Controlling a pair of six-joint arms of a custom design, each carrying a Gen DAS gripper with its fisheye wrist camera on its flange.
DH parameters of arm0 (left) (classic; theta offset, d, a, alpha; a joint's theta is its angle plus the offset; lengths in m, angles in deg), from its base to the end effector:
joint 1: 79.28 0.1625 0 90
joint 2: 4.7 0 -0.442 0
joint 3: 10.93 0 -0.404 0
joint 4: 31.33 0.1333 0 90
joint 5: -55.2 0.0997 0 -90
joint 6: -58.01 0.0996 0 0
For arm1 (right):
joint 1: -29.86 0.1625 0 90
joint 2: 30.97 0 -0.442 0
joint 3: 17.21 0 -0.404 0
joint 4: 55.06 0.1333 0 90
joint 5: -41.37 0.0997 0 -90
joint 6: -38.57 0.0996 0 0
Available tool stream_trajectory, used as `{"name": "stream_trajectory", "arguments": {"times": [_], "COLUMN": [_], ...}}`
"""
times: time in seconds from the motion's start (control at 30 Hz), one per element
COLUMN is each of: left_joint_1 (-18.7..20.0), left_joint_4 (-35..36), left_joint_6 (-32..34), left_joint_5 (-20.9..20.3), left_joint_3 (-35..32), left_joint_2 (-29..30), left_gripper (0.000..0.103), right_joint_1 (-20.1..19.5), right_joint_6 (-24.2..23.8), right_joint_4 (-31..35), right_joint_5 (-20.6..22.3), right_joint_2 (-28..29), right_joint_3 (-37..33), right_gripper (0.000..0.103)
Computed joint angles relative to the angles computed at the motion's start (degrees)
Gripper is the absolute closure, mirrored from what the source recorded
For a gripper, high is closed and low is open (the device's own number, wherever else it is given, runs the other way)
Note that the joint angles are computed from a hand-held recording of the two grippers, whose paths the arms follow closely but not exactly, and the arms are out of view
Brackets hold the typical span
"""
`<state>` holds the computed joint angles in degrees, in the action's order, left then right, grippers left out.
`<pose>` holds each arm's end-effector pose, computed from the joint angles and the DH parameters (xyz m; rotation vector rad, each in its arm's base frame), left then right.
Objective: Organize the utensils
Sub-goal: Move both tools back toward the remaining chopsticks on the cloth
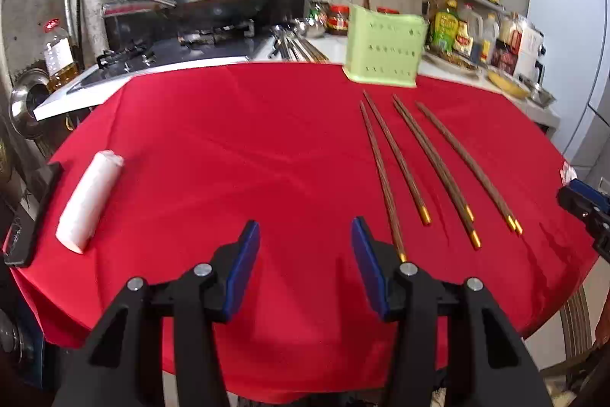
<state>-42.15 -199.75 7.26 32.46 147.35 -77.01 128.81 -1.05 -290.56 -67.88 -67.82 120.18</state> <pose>-0.0686 -0.3343 0.1293 0.1320 2.1147 -1.0203 0.1641 -0.3961 0.0343 0.8620 -2.3341 0.8792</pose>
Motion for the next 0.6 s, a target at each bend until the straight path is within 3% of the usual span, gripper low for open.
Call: {"name": "stream_trajectory", "arguments": {"times": [0.07, 0.23, 0.33, 0.4, 0.6], "left_joint_1": [0.58, 1.29, 0.89, 0.92, 1.18], "left_joint_4": [-2.88, -11.13, -14.57, -17.13, -21.54], "left_joint_6": [2.09, 7.94, 10.14, 11.74, 14.72], "left_joint_5": [-0.9, -2.43, -1.61, -1.99, -4.69], "left_joint_3": [-0.42, -1.46, -1.58, -1.6, -1.32], "left_joint_2": [2.19, 6.94, 8.94, 9.98, 11.35], "left_gripper": [0.054, 0.054, 0.055, 0.062, 0.067], "right_joint_1": [-0.45, -1.43, -1.66, -1.8, -1.9], "right_joint_6": [0.01, 0.46, 0.19, 0.1, 0.39], "right_joint_4": [0.69, 2.8, 3.57, 4.18, 6.31], "right_joint_5": [-0.01, -0.29, -0.43, -0.73, -0.78], "right_joint_2": [0.72, 1.41, 1.83, 2.2, 2.26], "right_joint_3": [-0.12, -0.64, -0.95, -1.16, -1.61], "right_gripper": [0.058, 0.08, 0.085, 0.085, 0.086]}}
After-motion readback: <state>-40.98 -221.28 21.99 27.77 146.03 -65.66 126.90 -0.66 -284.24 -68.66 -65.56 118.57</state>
